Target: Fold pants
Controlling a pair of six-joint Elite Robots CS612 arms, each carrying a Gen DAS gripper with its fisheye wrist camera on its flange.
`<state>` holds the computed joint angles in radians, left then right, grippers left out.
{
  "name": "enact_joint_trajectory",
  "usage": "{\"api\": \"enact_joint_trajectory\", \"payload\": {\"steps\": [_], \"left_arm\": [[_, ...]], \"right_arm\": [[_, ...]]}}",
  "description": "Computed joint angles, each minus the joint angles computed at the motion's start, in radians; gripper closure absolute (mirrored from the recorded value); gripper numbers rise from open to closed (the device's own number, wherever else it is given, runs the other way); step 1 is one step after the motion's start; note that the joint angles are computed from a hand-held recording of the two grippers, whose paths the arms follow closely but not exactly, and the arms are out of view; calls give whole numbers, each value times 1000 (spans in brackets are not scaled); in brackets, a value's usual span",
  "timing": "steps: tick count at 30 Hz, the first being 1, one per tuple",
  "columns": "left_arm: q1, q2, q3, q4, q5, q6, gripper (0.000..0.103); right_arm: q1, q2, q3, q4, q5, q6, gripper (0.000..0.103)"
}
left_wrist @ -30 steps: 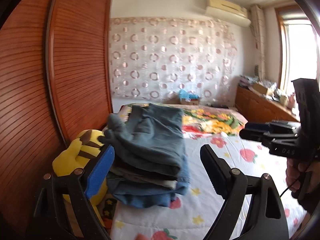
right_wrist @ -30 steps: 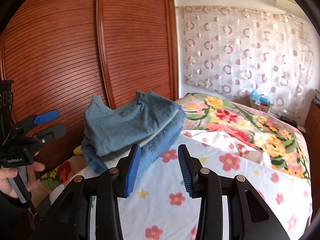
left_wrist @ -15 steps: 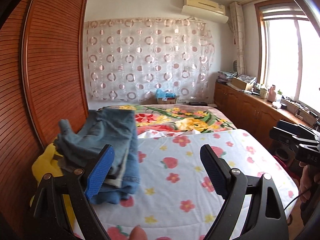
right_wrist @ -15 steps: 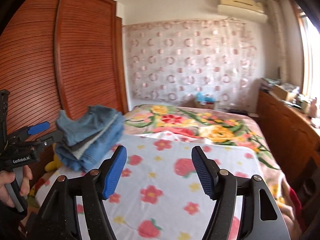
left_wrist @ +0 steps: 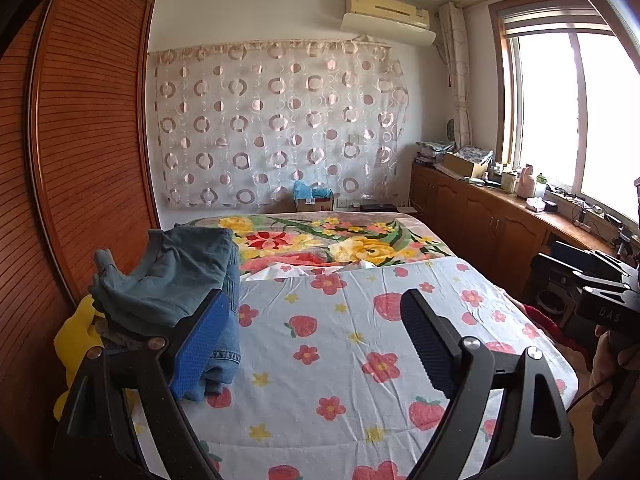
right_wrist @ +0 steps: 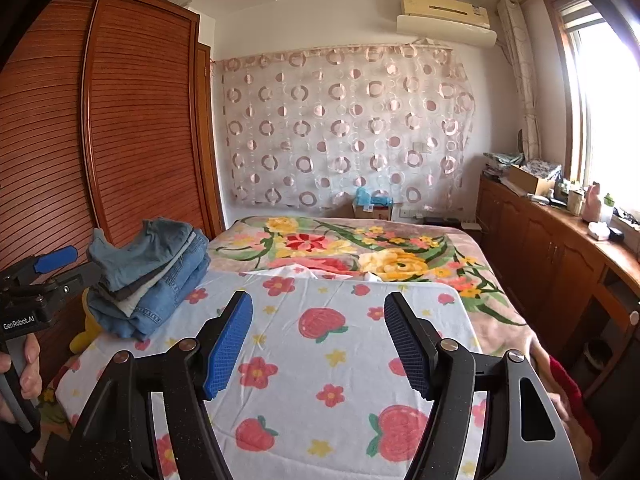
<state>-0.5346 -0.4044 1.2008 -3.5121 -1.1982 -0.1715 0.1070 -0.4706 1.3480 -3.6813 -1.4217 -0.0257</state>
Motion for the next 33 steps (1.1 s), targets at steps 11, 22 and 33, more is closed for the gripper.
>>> {"api": "enact_joint_trajectory", "payload": {"steps": [11,22,33], "left_arm": [[-4,-6,6,4,1,4,15],[-8,-7,7,1,3,4,15],[-8,-7,7,3,3,3,15]], "right_arm": [[-7,9,-4,-12,-3,8,32],[-11,19,-17,-10,-5,15,32],[-12,21,-20,-14,-7,14,32]]}}
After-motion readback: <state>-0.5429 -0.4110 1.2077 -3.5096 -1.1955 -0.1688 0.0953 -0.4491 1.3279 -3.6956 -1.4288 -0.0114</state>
